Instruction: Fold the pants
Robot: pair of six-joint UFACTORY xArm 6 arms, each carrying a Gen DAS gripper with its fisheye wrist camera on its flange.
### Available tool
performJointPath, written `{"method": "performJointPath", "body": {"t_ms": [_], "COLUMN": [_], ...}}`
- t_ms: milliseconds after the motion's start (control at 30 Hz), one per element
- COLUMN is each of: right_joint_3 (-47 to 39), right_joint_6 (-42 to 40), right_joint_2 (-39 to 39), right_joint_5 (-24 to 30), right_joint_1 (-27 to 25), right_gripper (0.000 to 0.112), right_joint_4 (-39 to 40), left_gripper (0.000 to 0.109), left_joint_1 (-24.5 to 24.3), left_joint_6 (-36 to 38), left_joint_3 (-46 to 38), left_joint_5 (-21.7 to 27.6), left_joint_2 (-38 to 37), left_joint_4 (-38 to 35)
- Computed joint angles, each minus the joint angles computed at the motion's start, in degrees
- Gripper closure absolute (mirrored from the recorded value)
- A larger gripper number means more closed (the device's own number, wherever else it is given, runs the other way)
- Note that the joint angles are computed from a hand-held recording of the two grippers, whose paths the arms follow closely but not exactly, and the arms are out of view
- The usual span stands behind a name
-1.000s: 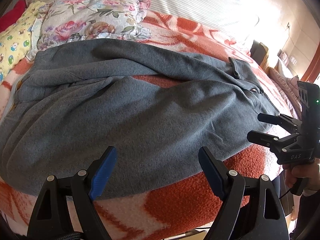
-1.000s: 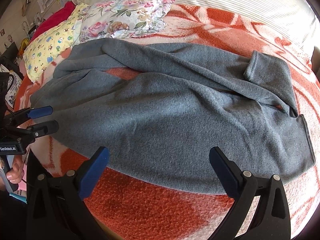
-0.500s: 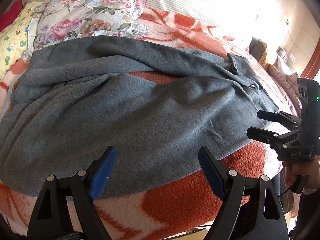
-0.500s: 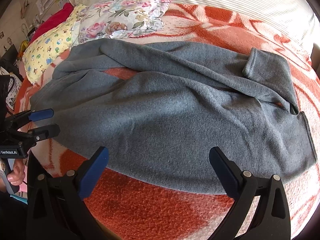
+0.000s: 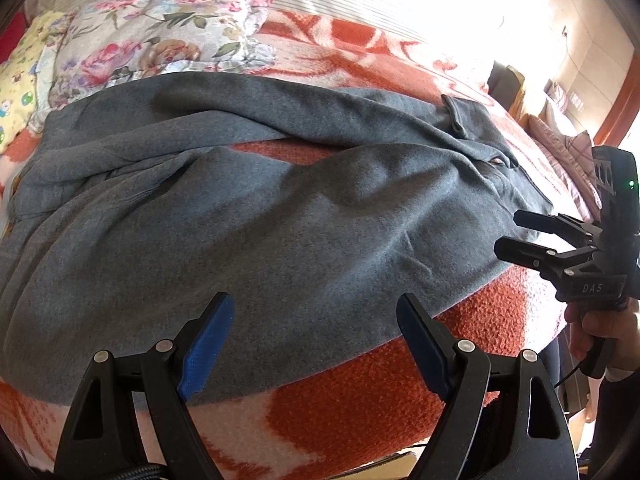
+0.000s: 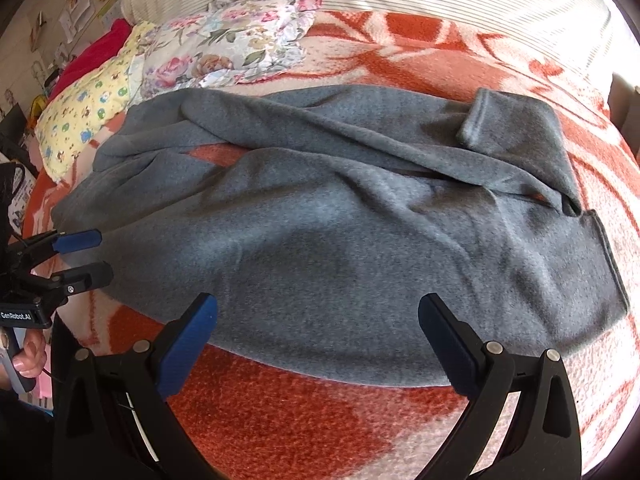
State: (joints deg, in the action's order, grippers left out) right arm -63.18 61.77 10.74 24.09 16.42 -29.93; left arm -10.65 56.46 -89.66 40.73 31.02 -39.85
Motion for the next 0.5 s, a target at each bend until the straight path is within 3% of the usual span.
{"method": "performJointPath", "body": {"t_ms": [400,500], "right_joint_3": [4.7,4.4], "right_joint_6": [8.65,9.93], "right_joint_2": [-5.23,-6.03], "right_joint_5": [-1.23,-1.35], "right_joint_1": [-4.93,-6.48], "right_gripper": [0.012,0.018], "right_joint_4": [-7.39,-10.31], "left_gripper": [0.025,0.025], "left_joint_1": [-2.78,-3.47], "left_joint_6": [4.5,6.02], "left_joint_3": [-7.32,-11.99], "left_joint_5": [1.79,3.47], "left_joint_2": [3.24,5.44], "left_joint_4": [0.25,0.56]}}
